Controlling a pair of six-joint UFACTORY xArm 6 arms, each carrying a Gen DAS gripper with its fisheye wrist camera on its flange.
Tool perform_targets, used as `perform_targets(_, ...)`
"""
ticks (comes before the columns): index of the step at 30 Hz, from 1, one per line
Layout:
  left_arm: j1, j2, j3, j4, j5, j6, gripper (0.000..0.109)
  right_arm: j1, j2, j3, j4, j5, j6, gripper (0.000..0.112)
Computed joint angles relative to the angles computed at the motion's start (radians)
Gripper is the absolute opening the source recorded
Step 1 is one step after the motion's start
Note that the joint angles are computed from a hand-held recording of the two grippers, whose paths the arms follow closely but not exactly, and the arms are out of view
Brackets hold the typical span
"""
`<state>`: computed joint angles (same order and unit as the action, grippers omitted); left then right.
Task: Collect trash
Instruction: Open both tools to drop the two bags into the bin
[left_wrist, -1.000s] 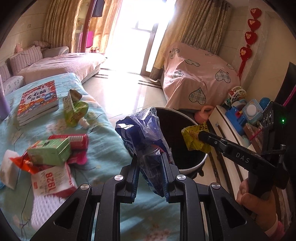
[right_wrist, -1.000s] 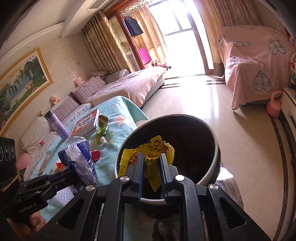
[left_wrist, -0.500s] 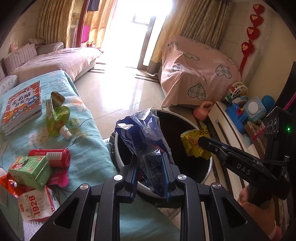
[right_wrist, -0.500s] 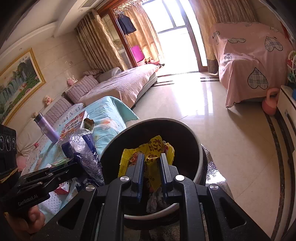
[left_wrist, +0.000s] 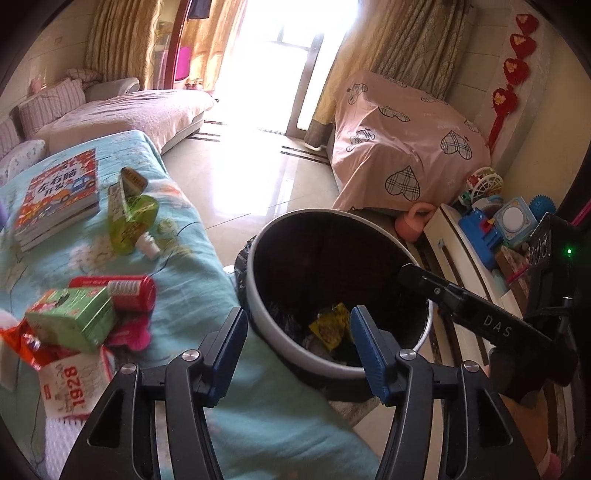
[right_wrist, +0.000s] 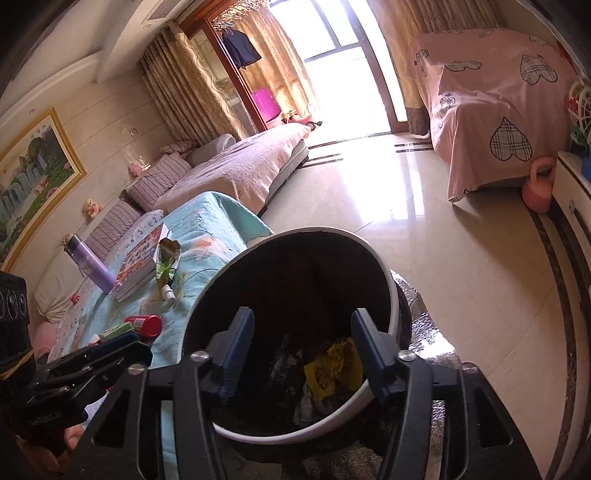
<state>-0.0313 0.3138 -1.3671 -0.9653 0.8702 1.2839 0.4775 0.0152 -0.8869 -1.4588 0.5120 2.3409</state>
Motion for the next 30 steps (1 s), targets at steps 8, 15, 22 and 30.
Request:
perform_targets(8, 0.117, -0.085, 0.091, -0.030, 0.060, 0.054, 0.062, 0.071, 0.021, -0.035, -0.023, 0.032, 0.051, 0.089)
perform_targets(15, 0.238, -0.133, 0.124, -0.029, 0.132, 0.080, 0.062, 0.133, 0.080, -0.100, -0.018, 0.033, 0.065, 0.091)
perform_targets(22, 0.339, -0.166, 0.154, -0.031, 0.142, 0.093, 0.068, 0.172, 0.151, -0.177, 0.008, 0.016, 0.040, 0.091)
perform_targets(30, 0.394, -0.125, 0.117, 0.016, 0.125, 0.025, 0.076, 0.194, 0.250, -0.286, 0.053, -0.021, -0.024, 0.091)
